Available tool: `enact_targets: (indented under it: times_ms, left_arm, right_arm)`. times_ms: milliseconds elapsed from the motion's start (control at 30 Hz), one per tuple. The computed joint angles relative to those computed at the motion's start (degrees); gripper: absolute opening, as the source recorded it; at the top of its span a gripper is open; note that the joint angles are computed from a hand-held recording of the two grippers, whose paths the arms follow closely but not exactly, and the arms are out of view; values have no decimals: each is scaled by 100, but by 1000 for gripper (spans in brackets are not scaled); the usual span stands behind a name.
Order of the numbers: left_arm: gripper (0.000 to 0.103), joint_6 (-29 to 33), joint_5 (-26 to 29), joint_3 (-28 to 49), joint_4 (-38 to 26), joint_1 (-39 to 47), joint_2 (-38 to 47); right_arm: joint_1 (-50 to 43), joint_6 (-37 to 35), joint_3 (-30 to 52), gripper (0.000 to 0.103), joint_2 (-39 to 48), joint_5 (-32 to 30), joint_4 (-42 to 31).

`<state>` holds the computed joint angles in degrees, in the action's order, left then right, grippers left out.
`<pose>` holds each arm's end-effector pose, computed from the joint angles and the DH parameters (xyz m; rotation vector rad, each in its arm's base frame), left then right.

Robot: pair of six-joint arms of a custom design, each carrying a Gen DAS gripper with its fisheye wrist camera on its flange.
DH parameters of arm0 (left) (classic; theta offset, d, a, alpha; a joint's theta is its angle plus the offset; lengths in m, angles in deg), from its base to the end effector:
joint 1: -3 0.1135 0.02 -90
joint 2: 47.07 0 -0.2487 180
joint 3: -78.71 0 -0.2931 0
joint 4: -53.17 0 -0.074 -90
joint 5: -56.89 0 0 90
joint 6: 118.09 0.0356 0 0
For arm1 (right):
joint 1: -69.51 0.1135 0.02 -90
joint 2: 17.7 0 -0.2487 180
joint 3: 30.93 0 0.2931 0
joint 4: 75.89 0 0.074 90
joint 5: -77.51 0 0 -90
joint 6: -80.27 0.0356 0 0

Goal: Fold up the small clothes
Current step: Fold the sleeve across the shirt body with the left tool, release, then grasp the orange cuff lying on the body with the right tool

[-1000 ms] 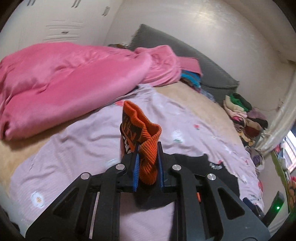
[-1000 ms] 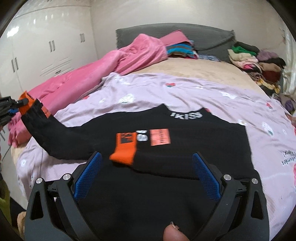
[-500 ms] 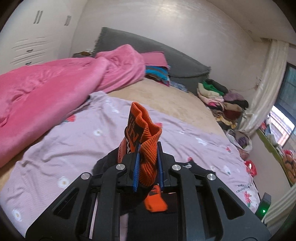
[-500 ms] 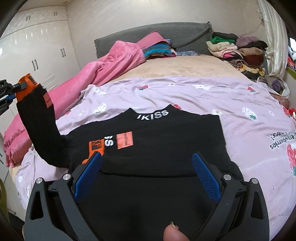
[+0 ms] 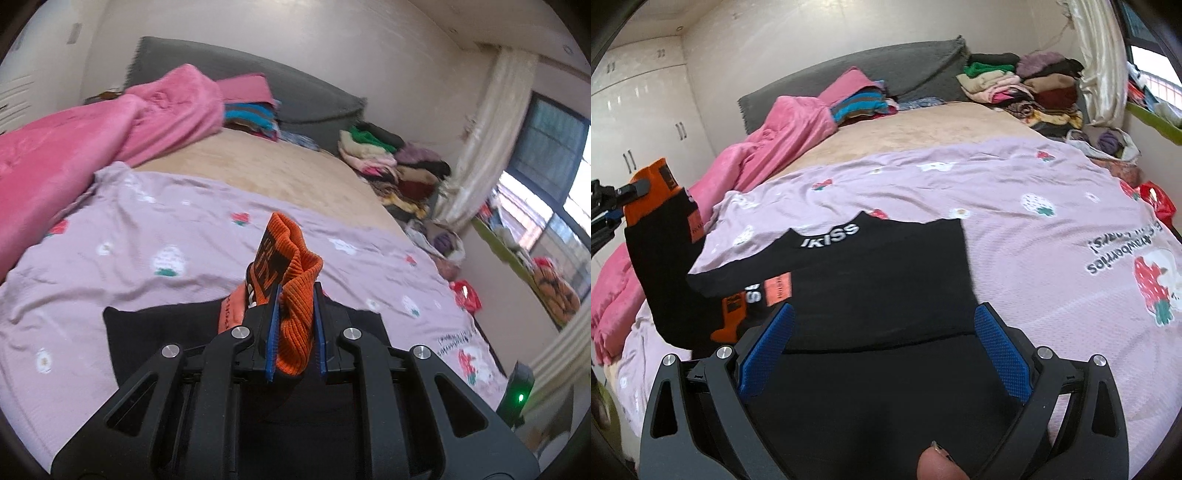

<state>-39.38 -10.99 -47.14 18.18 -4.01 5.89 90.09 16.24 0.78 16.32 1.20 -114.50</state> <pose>0.2486 -0.0441 0.2586 0.1447 2.1675 -0.6004 0.1797 0.0585 0.1697 0.2302 2.2538 0.1587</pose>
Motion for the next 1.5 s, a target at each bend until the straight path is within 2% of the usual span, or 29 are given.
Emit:
enact_targets:
  times_ms: [400, 667, 767, 800, 833, 900, 933, 1000, 1167, 1267, 1333, 1367, 1433, 1500]
  left_arm:
    - [9, 5, 13, -208, 834, -1107, 1324]
    - [11, 163, 165, -291, 1046, -1527, 2069]
    - [23, 251, 359, -300, 1057, -1598, 2316]
    - [34, 250, 345, -331, 1074, -1617, 2316]
    - [39, 279, 335, -354, 1065, -1638, 2346]
    - [46, 308, 403, -363, 1021, -1626, 2388]
    - [55, 316, 525, -376, 977, -1571, 2382]
    - [64, 364, 768, -472, 937, -1416, 2237]
    - [70, 438, 843, -652, 796, -1059, 1798]
    - [70, 534, 442, -676, 637, -747, 1555]
    - [70, 620, 251, -669, 553, -444, 1458]
    - [70, 648, 137, -664, 543, -353, 1430]
    - [70, 726, -74, -655, 497, -85, 1375]
    - [70, 770, -6, -622, 428, 229, 1374]
  right_arm:
    - [-1154, -304, -301, 97, -636, -383, -365]
    - [-1534, -313, -338, 97, -615, -480, -390]
    - [-1595, -286, -300, 97, -509, -427, -376]
    - [-1655, -288, -282, 97, -460, -467, -352]
    - [-1697, -275, -274, 97, -415, -492, -332]
    - [-1713, -240, -262, 97, -330, -504, -295]
    - [-1711, -227, -260, 97, -265, -537, -253]
    - [-1662, -202, -245, 97, -114, -582, -169]
    - [-1311, -71, -164, 97, 564, -723, 272]
    - [-975, 14, -34, 97, 1236, -828, 615]
    - [-698, 90, 59, 91, 1717, -908, 843]
    - [-597, 136, 92, 84, 1878, -953, 919]
    - [-423, 251, 172, 79, 2281, -1091, 1086]
    - [-277, 417, 242, 67, 2643, -1191, 1226]
